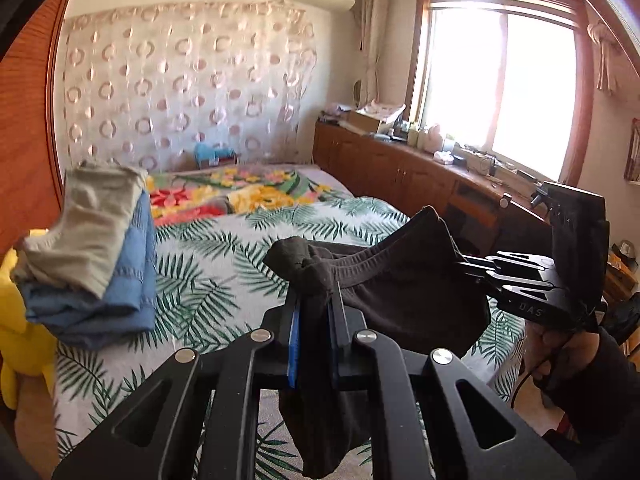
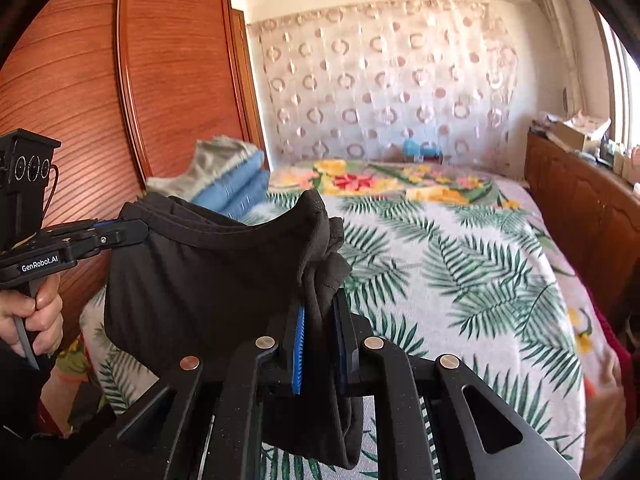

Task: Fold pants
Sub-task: 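Carry the folded black pants with both tools over to the jeans stack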

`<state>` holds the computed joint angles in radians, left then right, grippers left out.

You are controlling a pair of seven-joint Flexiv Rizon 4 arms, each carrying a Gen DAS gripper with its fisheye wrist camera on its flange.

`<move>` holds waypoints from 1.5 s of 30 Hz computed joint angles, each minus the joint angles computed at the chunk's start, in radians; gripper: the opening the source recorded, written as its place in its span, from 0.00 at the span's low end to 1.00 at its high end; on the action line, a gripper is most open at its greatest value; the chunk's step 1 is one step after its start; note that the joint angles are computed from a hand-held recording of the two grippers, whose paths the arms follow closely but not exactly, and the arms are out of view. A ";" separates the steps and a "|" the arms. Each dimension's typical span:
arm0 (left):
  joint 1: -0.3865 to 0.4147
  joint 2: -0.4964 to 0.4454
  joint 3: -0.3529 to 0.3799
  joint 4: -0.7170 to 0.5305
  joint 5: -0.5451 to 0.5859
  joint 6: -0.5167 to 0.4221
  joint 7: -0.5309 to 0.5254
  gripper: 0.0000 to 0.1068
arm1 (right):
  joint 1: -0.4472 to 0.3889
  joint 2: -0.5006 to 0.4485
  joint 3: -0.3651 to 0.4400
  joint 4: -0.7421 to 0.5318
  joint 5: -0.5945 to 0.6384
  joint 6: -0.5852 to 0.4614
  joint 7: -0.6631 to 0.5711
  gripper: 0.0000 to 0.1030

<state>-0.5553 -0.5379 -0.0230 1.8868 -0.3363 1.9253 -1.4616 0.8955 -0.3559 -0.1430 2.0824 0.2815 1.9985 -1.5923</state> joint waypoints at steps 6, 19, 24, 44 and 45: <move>-0.014 0.008 0.015 -0.010 -0.003 0.015 0.015 0.11 | 0.027 0.041 -0.019 0.022 0.038 0.016 -0.048 0.12; -0.071 0.016 0.062 -0.008 -0.101 0.060 0.111 0.11 | 0.026 0.058 0.008 -0.008 0.102 0.030 -0.158 0.12; -0.043 0.006 0.043 -0.015 -0.114 0.057 0.120 0.12 | 0.005 0.038 0.017 -0.042 0.073 0.009 -0.153 0.12; -0.037 -0.033 0.118 -0.063 -0.182 0.004 0.119 0.12 | -0.314 -0.157 0.206 -0.301 -0.399 -0.122 0.104 0.12; -0.035 -0.035 0.122 -0.068 -0.184 0.001 0.118 0.12 | -0.332 -0.168 0.219 -0.315 -0.423 -0.128 0.115 0.12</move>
<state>-0.5903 -0.5731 0.0992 1.8192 -0.5202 1.9261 -1.3432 0.5638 -0.5240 0.0760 1.7677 -0.1411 1.8710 -1.4768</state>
